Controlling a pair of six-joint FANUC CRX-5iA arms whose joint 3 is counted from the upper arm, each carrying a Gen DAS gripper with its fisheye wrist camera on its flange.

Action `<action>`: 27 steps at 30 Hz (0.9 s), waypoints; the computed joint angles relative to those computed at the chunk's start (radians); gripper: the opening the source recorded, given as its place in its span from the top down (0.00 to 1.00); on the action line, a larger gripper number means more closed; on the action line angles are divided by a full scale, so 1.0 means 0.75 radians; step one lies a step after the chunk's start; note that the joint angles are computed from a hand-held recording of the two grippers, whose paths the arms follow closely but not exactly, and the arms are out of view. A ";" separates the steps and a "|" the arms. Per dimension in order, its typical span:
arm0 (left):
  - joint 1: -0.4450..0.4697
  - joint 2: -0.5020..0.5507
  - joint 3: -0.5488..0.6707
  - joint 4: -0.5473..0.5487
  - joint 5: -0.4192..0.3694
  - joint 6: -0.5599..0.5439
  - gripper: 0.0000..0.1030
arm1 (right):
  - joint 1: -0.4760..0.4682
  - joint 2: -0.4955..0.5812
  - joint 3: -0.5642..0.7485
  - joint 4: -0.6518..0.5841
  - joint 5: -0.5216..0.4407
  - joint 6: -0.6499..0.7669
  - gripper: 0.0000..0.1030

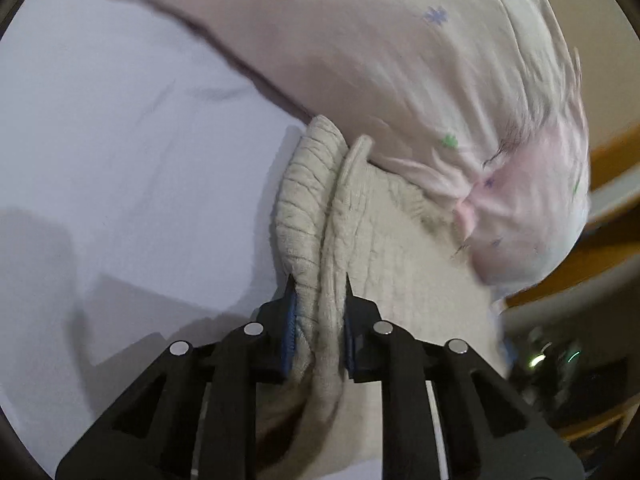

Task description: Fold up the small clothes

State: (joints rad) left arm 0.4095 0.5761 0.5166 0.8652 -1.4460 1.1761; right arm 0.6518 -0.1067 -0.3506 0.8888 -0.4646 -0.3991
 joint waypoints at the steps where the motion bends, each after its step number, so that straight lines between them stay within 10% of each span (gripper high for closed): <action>1: 0.004 0.005 -0.010 0.068 -0.016 0.011 0.85 | 0.001 -0.014 -0.017 0.021 -0.005 -0.026 0.23; 6: -0.049 -0.049 -0.077 0.406 -0.068 -0.020 0.86 | 0.025 -0.120 -0.126 0.155 -0.072 -0.155 0.23; 11: -0.348 -0.078 -0.153 0.714 -0.113 -0.101 0.86 | 0.075 -0.216 -0.236 0.362 -0.229 -0.374 0.21; 18: -0.566 0.129 -0.007 0.658 -0.278 0.218 0.82 | 0.154 -0.260 -0.206 0.185 -0.413 -0.226 0.20; 21: -0.486 0.048 -0.168 0.798 -0.236 0.045 0.77 | 0.126 -0.291 -0.212 0.161 -0.370 -0.158 0.08; 23: -0.443 0.010 -0.220 0.898 -0.225 -0.023 0.52 | 0.074 -0.271 -0.181 0.075 -0.279 -0.079 0.07; 27: -0.379 -0.044 -0.123 0.724 -0.172 -0.129 0.49 | -0.015 -0.239 -0.175 0.025 0.010 -0.040 0.08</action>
State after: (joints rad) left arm 0.1251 0.5433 0.4245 1.4083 -1.5752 1.0793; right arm 0.6406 -0.2859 -0.4815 0.9077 -0.4569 -0.4289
